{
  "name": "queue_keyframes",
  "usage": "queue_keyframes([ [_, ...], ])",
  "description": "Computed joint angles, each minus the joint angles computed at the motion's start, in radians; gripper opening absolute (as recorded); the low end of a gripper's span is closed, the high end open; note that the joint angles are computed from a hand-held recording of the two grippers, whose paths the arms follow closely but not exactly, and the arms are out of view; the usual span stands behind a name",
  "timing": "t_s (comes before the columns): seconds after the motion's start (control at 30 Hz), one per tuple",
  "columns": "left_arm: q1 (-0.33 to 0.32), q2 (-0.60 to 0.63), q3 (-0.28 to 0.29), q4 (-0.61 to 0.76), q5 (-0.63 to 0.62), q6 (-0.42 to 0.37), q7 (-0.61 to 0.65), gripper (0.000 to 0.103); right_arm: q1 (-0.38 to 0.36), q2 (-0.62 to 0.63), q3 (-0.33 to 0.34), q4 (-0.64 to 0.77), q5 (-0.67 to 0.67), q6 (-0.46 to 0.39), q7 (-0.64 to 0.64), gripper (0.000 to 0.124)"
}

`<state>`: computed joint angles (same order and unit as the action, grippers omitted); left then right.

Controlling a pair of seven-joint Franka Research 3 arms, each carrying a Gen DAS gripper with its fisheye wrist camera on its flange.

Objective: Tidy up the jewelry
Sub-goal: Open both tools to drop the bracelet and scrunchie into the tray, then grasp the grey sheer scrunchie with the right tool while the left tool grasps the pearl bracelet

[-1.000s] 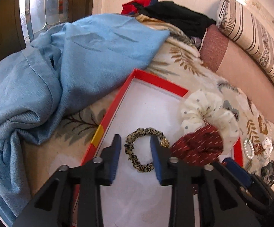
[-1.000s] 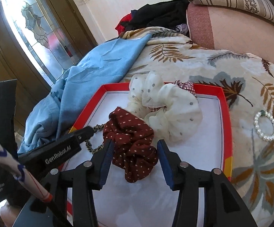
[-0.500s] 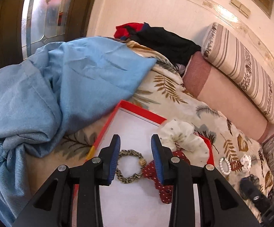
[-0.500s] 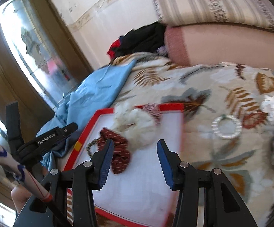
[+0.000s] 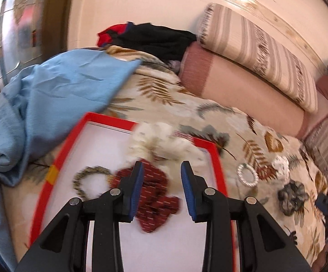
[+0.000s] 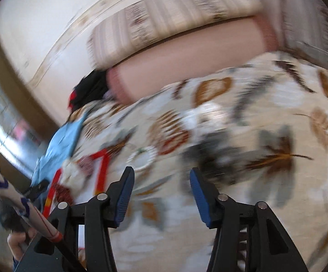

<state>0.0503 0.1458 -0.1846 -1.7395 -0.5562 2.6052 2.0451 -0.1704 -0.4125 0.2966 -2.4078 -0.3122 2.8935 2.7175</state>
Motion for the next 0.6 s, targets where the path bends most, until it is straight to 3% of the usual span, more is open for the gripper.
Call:
queue_keyframes([
  [0.3, -0.081, -0.080, -0.026, -0.113, -0.032, -0.033, 0.125, 0.034, -0.044, -0.101, -0.049, -0.130, 0.084, 0.024, -0.025, 0.063],
  [0.47, -0.124, -0.105, -0.016, -0.140, -0.063, -0.089, 0.164, 0.040, -0.034, -0.062, -0.061, -0.126, 0.142, 0.052, -0.104, 0.078],
  [0.5, -0.131, -0.107, -0.014, -0.143, -0.061, -0.088, 0.162, 0.044, -0.043, -0.048, -0.049, -0.113, 0.137, 0.046, -0.114, 0.085],
  [0.6, -0.144, -0.103, -0.008, -0.139, -0.048, -0.083, 0.137, 0.055, 0.001, 0.052, -0.075, -0.016, 0.124, -0.015, -0.217, 0.085],
])
